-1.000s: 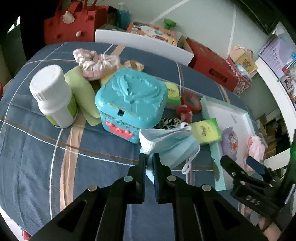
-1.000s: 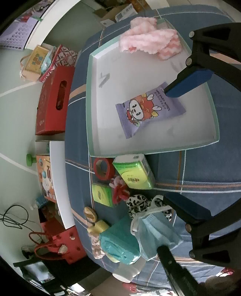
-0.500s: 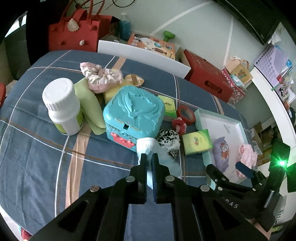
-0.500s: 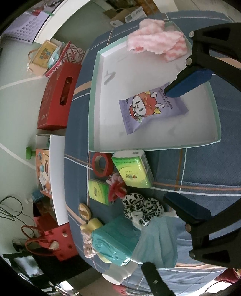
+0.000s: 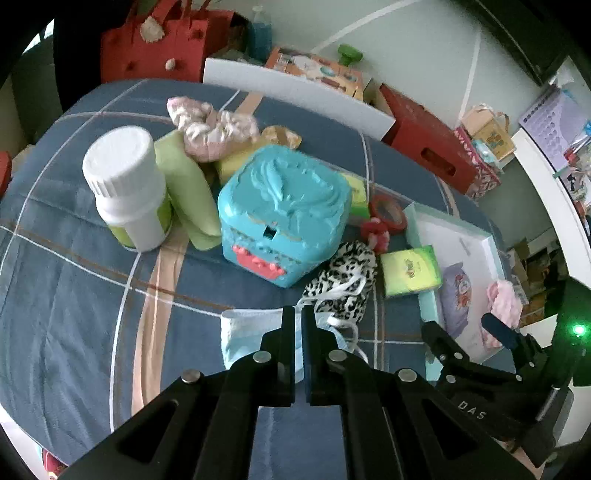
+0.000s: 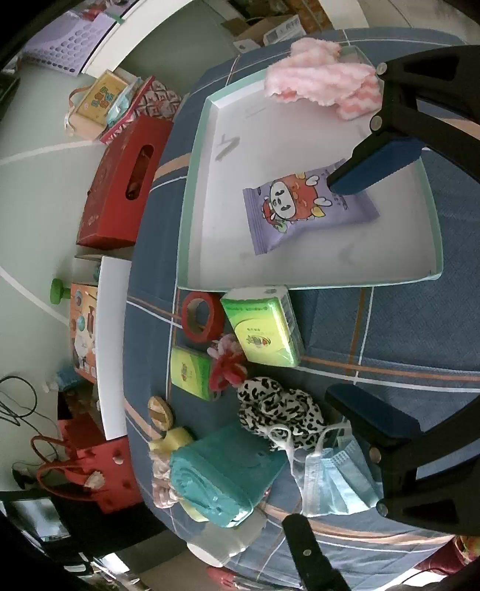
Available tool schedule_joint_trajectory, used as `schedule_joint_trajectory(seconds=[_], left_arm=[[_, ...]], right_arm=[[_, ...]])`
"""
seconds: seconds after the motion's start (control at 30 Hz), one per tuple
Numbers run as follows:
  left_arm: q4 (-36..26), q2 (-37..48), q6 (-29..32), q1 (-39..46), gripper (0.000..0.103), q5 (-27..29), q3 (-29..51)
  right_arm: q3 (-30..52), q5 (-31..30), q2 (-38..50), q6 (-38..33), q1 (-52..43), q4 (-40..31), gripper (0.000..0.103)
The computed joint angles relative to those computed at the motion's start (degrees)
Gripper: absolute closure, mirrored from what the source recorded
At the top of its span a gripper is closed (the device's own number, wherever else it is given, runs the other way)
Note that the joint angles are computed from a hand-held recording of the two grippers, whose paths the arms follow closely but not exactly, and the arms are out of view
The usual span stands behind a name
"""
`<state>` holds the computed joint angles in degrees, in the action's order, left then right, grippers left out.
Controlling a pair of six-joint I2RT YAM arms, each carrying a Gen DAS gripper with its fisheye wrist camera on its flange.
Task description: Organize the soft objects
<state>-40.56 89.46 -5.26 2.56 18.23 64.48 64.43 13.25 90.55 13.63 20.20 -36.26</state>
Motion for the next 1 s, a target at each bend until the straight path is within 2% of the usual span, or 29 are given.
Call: schedule_joint_trajectory(seconds=[0.27, 0.37, 0.4, 0.43, 0.5, 0.6, 0.63, 0.7, 1.0], left_arm=[[-0.4, 1.3, 2.2, -2.4, 0.100, -5.2, -0.4], [-0.2, 1.4, 3.3, -4.0, 0.095, -8.3, -0.9], [-0.2, 1.5, 3.7, -4.7, 0.085, -9.4, -1.1], [0.0, 1.5, 3.8, -5.4, 0.067, -10.6, -1.3], [0.5, 0.9, 4.4, -6.5, 0.051, -12.2, -2.2], [0.9, 1.1, 5.7, -7.8, 0.048, -13.6, -2.9], [0.9, 1.5, 6.3, -8.6, 0.041, -14.7, -3.0], [1.3, 2.3, 6.7, -10.3, 0.034, -17.3, -3.1], [3.4, 8.6, 8.5, -17.2, 0.034, -25.9, -2.4]], right_arm=[[-0.4, -0.2, -0.8, 0.9, -0.1, -0.8, 0.000], [-1.3, -0.6, -2.4, 1.5, -0.2, -0.8, 0.000], [-1.9, -0.9, -3.2, 1.7, -0.2, -0.8, 0.000], [-2.3, -1.1, -3.7, 2.0, -0.3, -0.8, 0.000], [-3.0, -1.5, -4.6, 2.6, -0.6, -1.2, 0.000], [-3.6, -1.8, -5.5, 3.1, -1.1, -1.7, 0.000], [-3.7, -1.9, -5.9, 3.1, -1.2, -1.7, 0.000], [-3.9, -2.1, -6.5, 3.0, -1.3, -1.5, 0.000], [-3.6, -2.5, -6.2, 2.6, -1.7, -1.4, 0.000]])
